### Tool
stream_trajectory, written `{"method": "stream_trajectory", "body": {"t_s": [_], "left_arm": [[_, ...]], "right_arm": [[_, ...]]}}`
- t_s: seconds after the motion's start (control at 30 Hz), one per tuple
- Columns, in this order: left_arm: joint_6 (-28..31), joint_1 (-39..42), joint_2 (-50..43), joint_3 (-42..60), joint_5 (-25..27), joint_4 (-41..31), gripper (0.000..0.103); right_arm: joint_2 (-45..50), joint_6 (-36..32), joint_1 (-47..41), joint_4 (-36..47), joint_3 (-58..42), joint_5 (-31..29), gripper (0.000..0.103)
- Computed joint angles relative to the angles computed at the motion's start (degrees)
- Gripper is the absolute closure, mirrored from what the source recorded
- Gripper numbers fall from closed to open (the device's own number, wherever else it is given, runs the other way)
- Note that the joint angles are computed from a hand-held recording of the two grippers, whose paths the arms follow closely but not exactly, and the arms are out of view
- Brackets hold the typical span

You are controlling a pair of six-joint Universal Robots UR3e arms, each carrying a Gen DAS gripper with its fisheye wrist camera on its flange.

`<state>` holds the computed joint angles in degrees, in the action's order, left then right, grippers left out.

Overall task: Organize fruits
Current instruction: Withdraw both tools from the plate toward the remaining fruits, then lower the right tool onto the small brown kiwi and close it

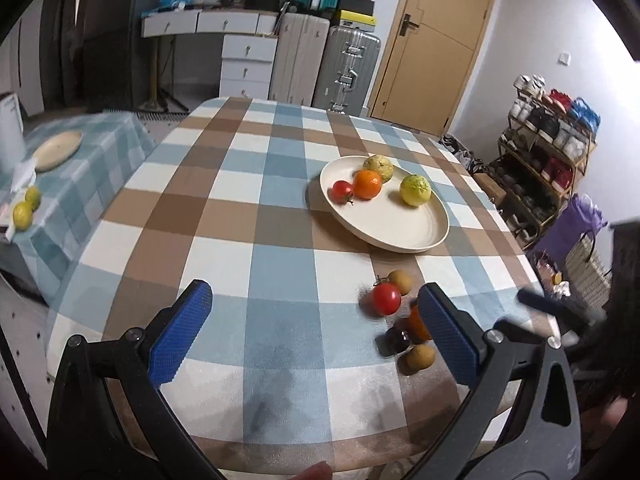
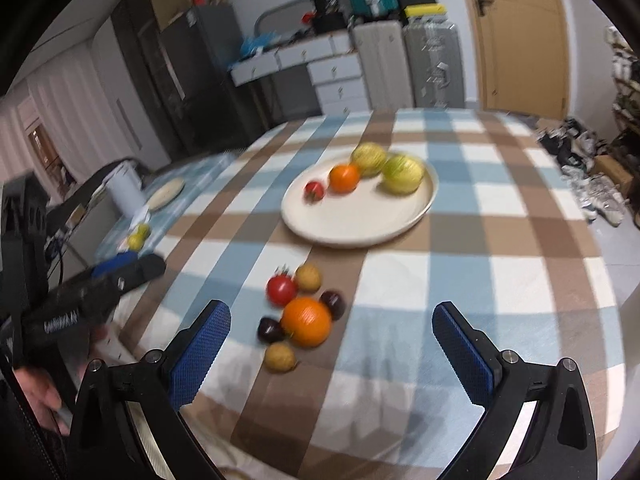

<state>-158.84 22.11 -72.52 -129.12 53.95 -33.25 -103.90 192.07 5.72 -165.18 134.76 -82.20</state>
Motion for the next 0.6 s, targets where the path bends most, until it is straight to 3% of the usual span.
{"method": "stream_trajectory", "body": {"t_s": [0.2, 0.33, 0.6], "left_arm": [[-1.4, -0.6, -1.7, 1.2, 1.2, -0.1, 0.0], [-1.1, 0.4, -2.0, 2.5, -0.2, -3.8, 0.0], [0.0, 2.2, -1.7, 3.8, -2.7, -8.7, 0.0]], "right_arm": [[7.1, -0.8, 3.7, 2.5, -3.2, 1.2, 0.0], [12.2, -1.3, 8.4, 2.7, -6.0, -2.3, 0.001], [16.6, -1.0, 8.9, 3.3, -7.7, -0.7, 0.019]]}}
